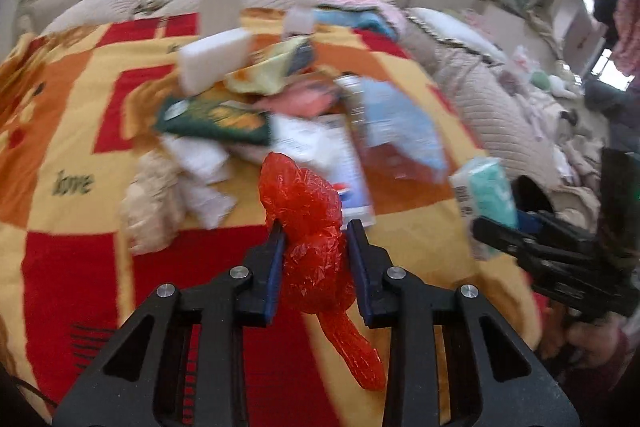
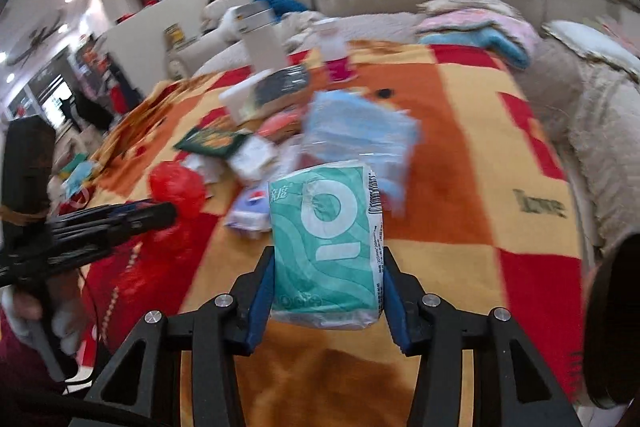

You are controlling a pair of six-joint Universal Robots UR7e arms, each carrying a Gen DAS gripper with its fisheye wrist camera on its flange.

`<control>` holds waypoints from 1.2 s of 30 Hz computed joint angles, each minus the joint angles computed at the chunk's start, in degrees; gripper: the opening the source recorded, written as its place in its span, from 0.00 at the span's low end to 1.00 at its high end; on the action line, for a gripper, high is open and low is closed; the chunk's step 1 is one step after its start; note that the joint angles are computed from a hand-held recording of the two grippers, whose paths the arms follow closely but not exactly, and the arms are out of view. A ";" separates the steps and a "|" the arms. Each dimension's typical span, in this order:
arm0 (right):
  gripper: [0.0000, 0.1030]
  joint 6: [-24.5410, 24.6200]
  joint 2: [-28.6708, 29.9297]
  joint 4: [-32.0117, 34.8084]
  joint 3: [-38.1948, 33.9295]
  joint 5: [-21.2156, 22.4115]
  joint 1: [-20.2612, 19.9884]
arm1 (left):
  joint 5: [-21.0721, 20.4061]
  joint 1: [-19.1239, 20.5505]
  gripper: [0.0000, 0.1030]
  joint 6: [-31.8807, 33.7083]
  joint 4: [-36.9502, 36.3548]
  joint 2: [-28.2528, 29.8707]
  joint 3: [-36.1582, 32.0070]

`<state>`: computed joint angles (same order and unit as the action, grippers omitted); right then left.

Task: Collect trash
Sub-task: 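Grasp the red plastic bag with the left tool while the right tool grasps the teal tissue pack, then carry both items over the black bin and open both tools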

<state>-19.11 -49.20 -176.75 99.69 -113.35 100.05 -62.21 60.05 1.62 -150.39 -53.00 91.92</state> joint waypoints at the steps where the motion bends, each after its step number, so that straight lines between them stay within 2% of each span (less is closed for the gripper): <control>1: 0.45 0.79 -0.73 -0.60 0.54 -0.30 -0.50 | -1.45 -0.36 0.27 -0.02 0.93 0.62 -0.94; 6: 0.45 2.29 -4.26 -3.95 3.15 -3.09 -2.27 | -4.90 -2.80 0.27 1.28 2.70 4.19 -4.22; 14: 0.45 5.19 -11.21 -9.60 7.96 -11.78 -6.57 | -13.27 -7.04 0.27 4.39 6.57 12.98 -12.01; 17: 0.45 7.35 -13.75 -9.69 9.35 -12.69 -8.96 | -16.69 -8.36 0.27 4.52 9.00 17.03 -16.01; 23: 0.46 9.14 -17.40 -10.03 10.64 -14.35 -12.60 | -19.98 -10.18 0.27 4.79 11.04 23.79 -22.38; 25: 0.46 9.47 -18.25 -10.14 11.02 -14.76 -13.30 | -22.35 -10.21 0.28 4.36 11.58 25.47 -24.03; 28: 0.58 9.83 -18.93 -11.34 11.56 -15.71 -14.02 | -26.82 -9.56 0.37 4.22 13.05 28.32 -27.40; 30: 0.67 10.36 -18.90 -12.38 11.58 -16.08 -14.28 | -27.76 -9.29 0.57 2.50 13.85 29.40 -28.86; 33: 0.69 10.64 -19.16 -13.46 11.98 -15.92 -14.52 | -29.10 -8.88 0.59 0.87 13.50 30.09 -29.57; 36: 0.70 10.87 -19.09 -13.34 12.06 -16.46 -14.42 | -27.06 -9.28 0.59 1.26 13.53 29.73 -29.09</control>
<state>-8.24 -68.29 -190.08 111.75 -129.80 85.63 -89.27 50.77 2.89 -136.85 -23.27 62.83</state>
